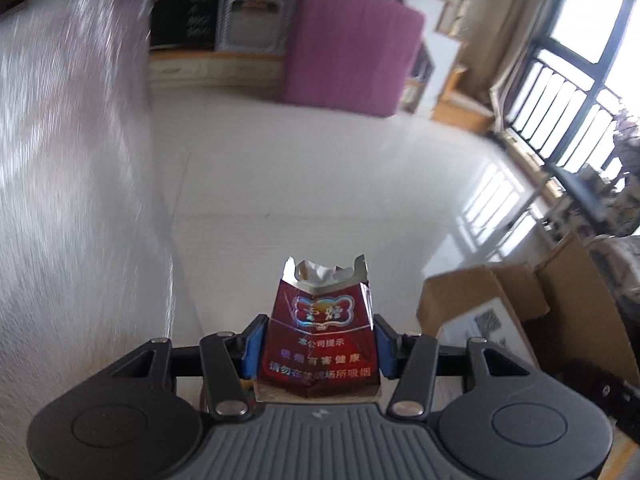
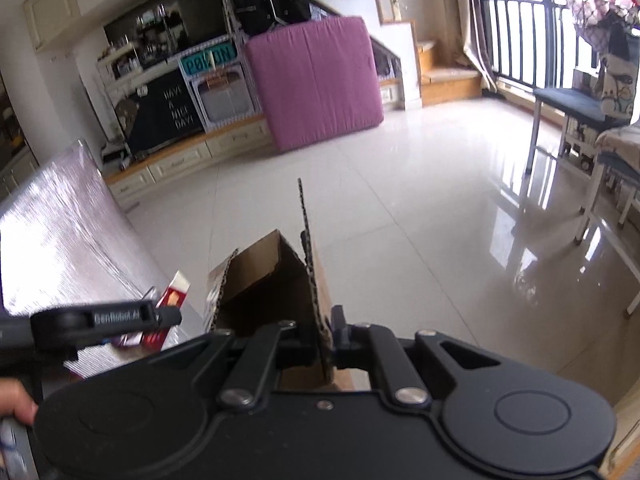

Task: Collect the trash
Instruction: 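Carry the cigarette pack and cardboard box with both tools over the bin, then open the left tool dropping the cigarette pack while the right tool releases the box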

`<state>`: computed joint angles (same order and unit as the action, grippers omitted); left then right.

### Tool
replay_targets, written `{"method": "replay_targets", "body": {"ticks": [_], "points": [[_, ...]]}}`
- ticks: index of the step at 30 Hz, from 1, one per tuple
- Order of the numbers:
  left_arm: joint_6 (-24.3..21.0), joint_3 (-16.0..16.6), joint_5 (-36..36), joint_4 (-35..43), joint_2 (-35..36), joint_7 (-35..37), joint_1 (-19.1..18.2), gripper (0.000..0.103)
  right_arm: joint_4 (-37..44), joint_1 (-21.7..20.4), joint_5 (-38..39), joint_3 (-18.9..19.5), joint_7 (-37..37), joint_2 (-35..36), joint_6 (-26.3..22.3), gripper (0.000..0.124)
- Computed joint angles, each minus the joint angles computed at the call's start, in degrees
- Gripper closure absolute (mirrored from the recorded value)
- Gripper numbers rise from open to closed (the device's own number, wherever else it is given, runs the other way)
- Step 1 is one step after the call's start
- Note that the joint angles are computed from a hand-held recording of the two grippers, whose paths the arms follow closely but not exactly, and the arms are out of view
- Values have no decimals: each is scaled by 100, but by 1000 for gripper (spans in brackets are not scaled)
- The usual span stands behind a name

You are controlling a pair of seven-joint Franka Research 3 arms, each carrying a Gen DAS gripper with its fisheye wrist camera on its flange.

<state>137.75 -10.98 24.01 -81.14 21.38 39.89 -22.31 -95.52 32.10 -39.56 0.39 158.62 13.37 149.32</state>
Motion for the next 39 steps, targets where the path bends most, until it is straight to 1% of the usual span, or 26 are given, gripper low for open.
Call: {"method": "replay_targets", "body": {"ticks": [3, 6, 12, 14, 17, 21, 24, 27, 30, 33, 34, 36, 38, 39], "points": [[137, 41, 63, -336, 61, -278, -36, 49, -133, -66, 202, 4, -119, 196, 236, 118], [234, 134, 227, -603, 125, -672, -80, 49, -240, -32, 359, -77, -142, 411, 452, 118], [643, 287, 780, -1048, 196, -1262, -160, 49, -280, 171, 587, -391, 5, 864, 881, 118], [822, 258, 742, -1229, 221, -1368, -84, 49, -241, 224, 728, -461, -22, 1022, 988, 118], [1013, 217, 644, -1450, 285, -1330, 33, 49, -176, 334, 928, -569, -121, 1221, 1045, 118], [1330, 187, 423, -1805, 342, -1291, 211, 49, -94, 451, 1178, -675, -327, 1428, 995, 118], [1452, 146, 161, -1868, 477, -1173, 338, 49, 0, 488, 1356, -722, -491, 1576, 957, 118], [1540, 136, 17, -1848, 617, -1023, 380, 49, 236, 427, 1639, -658, -822, 1784, 880, 118], [1653, 58, -197, -1770, 776, -780, 462, 49, 584, 364, 1925, -563, -1312, 2048, 689, 118], [1761, -83, -577, -1558, 1004, -463, 604, 49, 1001, 399, 2155, -533, -1681, 2330, 358, 117], [1803, -47, -609, -1520, 1051, -439, 584, 49, 1114, 437, 2179, -553, -1767, 2399, 252, 117], [1826, 36, -627, -1413, 1142, -410, 535, 49, 1140, 502, 2209, -592, -1847, 2417, 192, 117], [1931, 46, -708, -1398, 1193, -406, 540, 45, 1206, 535, 2241, -613, -1919, 2458, 126, 117], [1939, 33, -772, -1393, 1227, -404, 553, 26, 1273, 533, 2273, -608, -1960, 2497, 83, 117]]}}
